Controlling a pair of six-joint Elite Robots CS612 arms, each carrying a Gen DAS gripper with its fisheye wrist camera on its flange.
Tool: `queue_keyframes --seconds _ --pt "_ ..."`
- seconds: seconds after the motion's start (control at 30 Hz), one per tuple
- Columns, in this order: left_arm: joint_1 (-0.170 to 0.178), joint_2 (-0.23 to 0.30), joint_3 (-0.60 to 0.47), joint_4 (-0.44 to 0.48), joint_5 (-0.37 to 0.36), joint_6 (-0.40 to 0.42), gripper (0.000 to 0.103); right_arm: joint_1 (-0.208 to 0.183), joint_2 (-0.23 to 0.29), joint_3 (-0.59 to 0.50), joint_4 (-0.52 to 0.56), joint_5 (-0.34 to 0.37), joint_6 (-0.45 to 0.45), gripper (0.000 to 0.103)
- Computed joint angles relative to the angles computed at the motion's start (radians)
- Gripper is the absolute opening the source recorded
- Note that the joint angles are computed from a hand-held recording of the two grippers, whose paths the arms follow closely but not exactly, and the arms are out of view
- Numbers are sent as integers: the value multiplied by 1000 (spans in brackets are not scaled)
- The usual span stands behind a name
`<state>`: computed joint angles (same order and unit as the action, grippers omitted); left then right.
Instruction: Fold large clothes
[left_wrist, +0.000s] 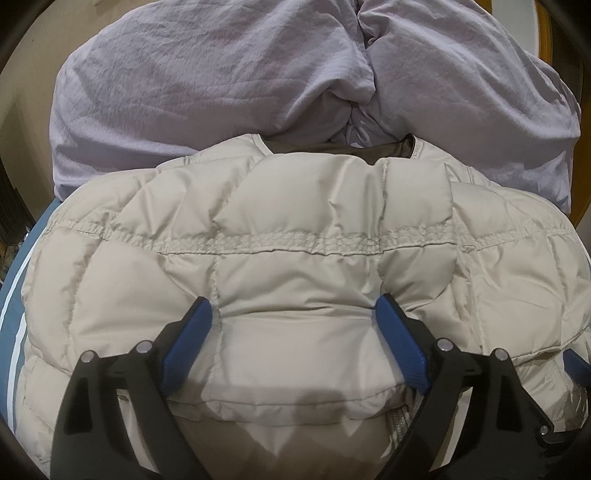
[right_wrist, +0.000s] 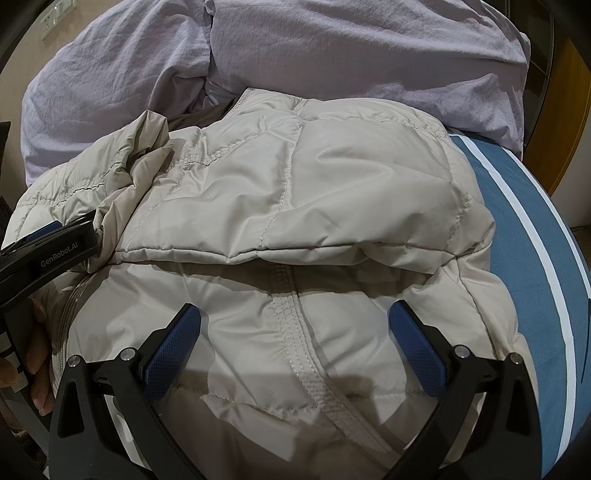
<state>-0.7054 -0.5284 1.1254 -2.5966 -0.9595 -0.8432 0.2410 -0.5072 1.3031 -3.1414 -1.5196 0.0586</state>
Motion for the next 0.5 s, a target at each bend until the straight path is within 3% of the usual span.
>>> queue_keyframes --seconds 0.5 --pt "-1 0 1 -1 1 0 91 0 0 0 1 1 -1 102"
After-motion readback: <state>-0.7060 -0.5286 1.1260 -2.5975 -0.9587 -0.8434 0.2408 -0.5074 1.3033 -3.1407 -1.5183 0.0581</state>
